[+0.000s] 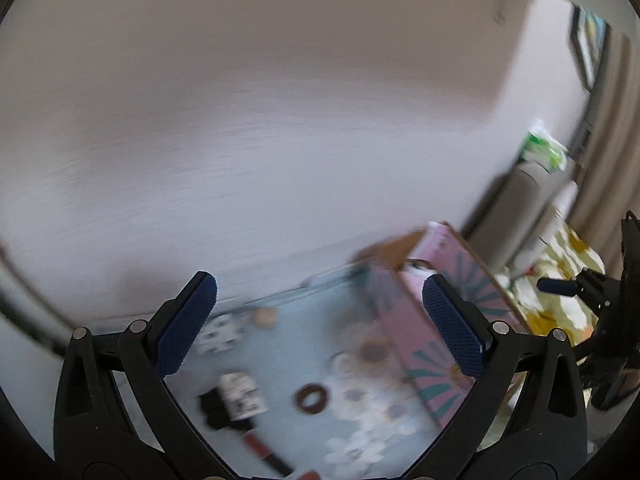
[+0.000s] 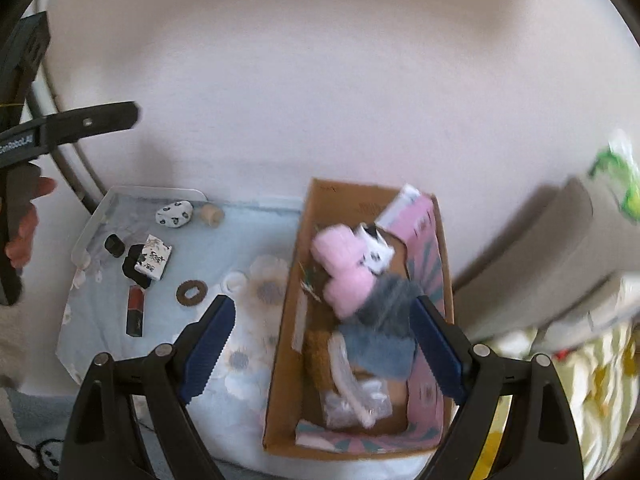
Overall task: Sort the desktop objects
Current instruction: 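Move both tools out of the box back over the tray, then grasp the black round jar with the left tool while the right tool grasps the brown hair tie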
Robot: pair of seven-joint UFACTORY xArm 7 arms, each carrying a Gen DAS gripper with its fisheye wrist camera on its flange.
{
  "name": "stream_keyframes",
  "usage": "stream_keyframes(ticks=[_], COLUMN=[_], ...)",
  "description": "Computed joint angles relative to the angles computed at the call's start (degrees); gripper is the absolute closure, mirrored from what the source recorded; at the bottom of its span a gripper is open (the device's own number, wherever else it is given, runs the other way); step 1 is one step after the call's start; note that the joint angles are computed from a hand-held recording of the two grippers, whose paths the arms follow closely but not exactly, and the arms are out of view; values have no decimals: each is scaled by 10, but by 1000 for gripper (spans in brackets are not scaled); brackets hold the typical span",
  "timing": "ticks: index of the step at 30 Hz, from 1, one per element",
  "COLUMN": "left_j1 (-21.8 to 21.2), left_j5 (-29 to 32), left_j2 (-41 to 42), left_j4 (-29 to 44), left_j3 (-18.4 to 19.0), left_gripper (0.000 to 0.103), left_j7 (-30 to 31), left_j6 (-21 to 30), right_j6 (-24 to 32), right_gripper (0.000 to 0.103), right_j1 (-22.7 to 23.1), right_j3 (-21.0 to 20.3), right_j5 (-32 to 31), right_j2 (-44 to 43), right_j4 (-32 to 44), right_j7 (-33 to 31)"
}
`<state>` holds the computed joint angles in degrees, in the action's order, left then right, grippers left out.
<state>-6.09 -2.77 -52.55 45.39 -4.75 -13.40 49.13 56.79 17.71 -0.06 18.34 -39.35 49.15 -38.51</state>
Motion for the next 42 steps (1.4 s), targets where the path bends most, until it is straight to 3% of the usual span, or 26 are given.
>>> stream_keyframes(ticks=[9, 16, 24, 29, 33, 39, 42], left_j1=[92, 133, 168, 189, 204, 215, 212], left_j5=[47, 62, 53, 66, 65, 43, 34], left_j2=[-137, -201, -278, -291, -268, -248, -227], left_j4=[-40, -96, -247, -336, -371, -400, -401], left_j3=[61, 90, 105, 107, 120, 123, 116], left_gripper=[0, 0, 2, 11, 28, 31, 36], left_j7=[-2, 20, 21, 42, 68, 97, 101], left_j6=[108, 140, 96, 51, 9, -31, -47], right_j6=[-18, -32, -107, -195, -251, -310, -331], right_gripper=[16, 16, 16, 16, 17, 29, 29], right_j1=[69, 105, 129, 155, 178, 198, 212], right_j3=[29, 54, 91, 112, 109, 107, 98], right_j5=[53, 85, 84, 76, 59, 25, 20], right_j2=[20, 26, 22, 34, 50, 85, 101], right_j4=[7, -25, -125, -203, -230, -240, -239], right_j7=[-35, -28, 42, 92, 123, 162, 168])
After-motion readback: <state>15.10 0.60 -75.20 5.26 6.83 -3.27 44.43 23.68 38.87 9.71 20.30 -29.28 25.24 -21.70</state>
